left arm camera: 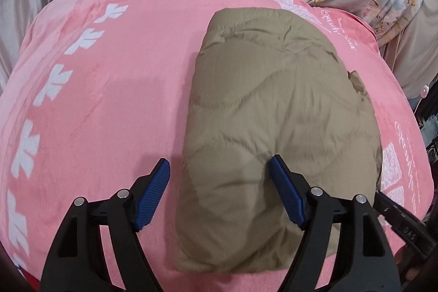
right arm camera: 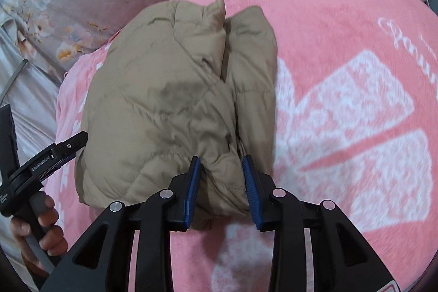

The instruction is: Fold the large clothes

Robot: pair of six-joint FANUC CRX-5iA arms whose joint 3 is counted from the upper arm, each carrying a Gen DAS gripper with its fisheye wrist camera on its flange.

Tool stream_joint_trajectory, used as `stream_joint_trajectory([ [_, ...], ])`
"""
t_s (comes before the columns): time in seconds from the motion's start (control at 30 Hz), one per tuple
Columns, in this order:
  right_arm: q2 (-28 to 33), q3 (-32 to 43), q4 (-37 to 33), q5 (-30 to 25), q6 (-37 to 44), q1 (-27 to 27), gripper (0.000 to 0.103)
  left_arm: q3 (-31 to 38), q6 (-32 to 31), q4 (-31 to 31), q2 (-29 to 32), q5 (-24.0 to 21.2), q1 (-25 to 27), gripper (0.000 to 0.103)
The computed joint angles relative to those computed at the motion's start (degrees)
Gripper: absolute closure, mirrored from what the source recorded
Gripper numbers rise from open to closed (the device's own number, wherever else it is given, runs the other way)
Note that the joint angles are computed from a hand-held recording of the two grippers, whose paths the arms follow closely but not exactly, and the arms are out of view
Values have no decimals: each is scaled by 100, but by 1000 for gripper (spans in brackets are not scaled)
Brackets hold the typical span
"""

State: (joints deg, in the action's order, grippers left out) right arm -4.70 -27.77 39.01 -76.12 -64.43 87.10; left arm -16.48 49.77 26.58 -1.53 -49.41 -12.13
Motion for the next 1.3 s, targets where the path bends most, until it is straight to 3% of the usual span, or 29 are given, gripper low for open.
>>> stream_joint_trajectory([
  [0.07,127,126,-7,21,107,-19,86,-81,-24,-69,-107,22,7,30],
  [0.2,356,427,-15,15,404,-82,93,-200,32,-316,-285,153,-11,30],
  [0.33,531,517,287,159,526,-125,94,-235,117,-512,-383,283,11,30],
  [0.47,564,443,210,390,492,-335,95,-218,98,-553,-285,340,19,22],
  [0.8,710,607,28,443,948,-597,95,-419,36,-716,-292,781,-157,21],
  [1.3,888,695,73,497,1110,-781,95,-526,-195,-468,-147,965,-140,17],
])
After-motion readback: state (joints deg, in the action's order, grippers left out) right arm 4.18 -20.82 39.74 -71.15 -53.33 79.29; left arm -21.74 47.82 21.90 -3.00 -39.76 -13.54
